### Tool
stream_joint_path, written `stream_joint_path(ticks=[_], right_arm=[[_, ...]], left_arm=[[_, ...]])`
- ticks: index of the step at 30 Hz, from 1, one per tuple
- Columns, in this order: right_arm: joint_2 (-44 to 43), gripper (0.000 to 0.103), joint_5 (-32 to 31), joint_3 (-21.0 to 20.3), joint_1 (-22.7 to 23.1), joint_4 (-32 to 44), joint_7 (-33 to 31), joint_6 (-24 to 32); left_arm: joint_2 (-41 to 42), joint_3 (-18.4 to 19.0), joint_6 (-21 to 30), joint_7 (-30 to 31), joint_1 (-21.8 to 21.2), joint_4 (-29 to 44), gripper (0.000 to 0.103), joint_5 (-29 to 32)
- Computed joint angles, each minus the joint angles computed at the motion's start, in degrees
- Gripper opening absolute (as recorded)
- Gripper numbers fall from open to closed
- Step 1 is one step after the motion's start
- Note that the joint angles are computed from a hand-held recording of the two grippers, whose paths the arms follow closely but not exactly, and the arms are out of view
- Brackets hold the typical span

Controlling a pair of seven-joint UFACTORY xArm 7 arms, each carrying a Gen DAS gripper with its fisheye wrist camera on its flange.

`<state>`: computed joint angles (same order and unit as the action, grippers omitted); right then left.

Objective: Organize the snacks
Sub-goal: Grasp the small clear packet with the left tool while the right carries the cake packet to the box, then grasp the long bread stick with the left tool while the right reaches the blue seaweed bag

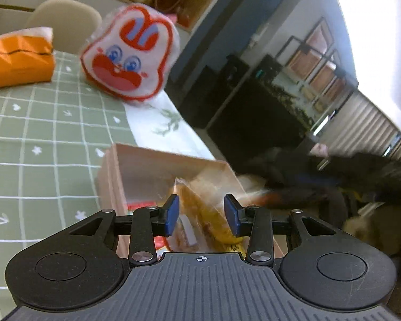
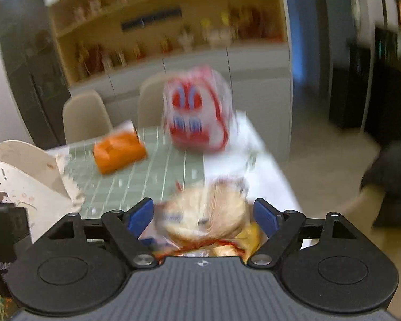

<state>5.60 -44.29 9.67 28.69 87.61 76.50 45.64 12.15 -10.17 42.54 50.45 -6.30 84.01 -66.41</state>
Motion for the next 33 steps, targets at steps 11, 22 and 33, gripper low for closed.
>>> stream_joint_path(ticks=[11, 22, 33], right_arm=[[-4.55, 0.083, -8.39, 6.20, 4.42, -10.00, 10.36, 9.81], [6.09, 0.083, -18.73, 6.77, 16.70, -8.90, 20.45, 10.28], [5.75, 0.087, -21.91, 4.49, 20.87, -10.90, 26.30, 10.44]], left_arm=[[-22.24, 10.59, -5.79, 1.10, 3.26, -24.96, 0.042, 2.63], [-29.20, 19.46, -10.73, -5.88, 3.92, -35.89, 0.042, 7.27], [-25.11, 15.55, -20.57, 0.52, -1.41, -35.89, 0.046, 6.01]])
